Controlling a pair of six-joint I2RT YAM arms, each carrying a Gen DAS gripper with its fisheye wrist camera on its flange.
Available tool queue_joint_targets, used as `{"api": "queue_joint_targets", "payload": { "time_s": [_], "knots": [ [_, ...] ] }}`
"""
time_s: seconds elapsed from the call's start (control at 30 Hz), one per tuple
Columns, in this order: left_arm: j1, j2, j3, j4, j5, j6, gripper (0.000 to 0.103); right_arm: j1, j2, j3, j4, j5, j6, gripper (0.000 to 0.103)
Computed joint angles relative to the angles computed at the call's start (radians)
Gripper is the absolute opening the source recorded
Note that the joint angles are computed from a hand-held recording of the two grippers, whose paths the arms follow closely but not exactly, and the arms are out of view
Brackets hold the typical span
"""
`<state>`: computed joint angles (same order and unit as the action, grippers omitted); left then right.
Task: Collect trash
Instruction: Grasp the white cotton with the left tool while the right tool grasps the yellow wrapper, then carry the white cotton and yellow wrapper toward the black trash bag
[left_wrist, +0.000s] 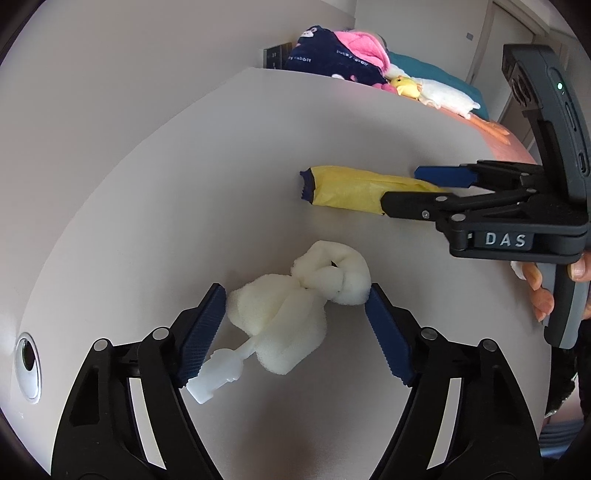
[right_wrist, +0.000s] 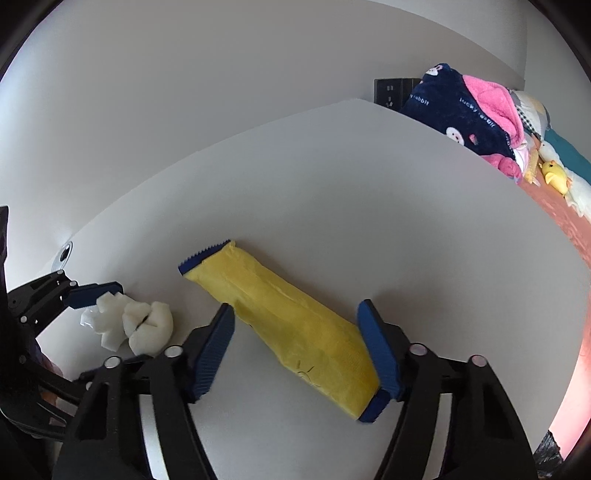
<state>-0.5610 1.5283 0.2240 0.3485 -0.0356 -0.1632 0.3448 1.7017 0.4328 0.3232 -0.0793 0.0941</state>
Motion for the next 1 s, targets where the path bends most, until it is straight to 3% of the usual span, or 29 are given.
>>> {"api": "queue_joint_targets", "payload": {
  "time_s": [0.07,0.27,0.5,0.73,1.0],
  "knots": [
    [0.006,-0.006,-0.005,0.006,0.003,-0.010,0.069,0.028,-0.004,-0.018,0.023,0.051,-0.008,0.051],
    [0.012,-0.014,-0.021,0.036,-0.005,-0.055,0.054,0.049,-0.017,-0.025,-0.003,0.087,-0.015,0.031],
    [0.013,-0.030,-0.042,0.068,0.001,-0.099,0.042,0.050,-0.047,-0.076,0.044,0.056,0.030,0.029],
    [-0.038,-0.084,-0.059,0.044,-0.026,-0.136,0.042,0.034,-0.135,-0.152,0.055,0.017,0.055,0.029],
    [-0.191,-0.124,-0.041,-0.020,-0.106,-0.202,0.042,0.008,-0.287,-0.227,-0.016,-0.013,0.054,0.029]
  ]
}}
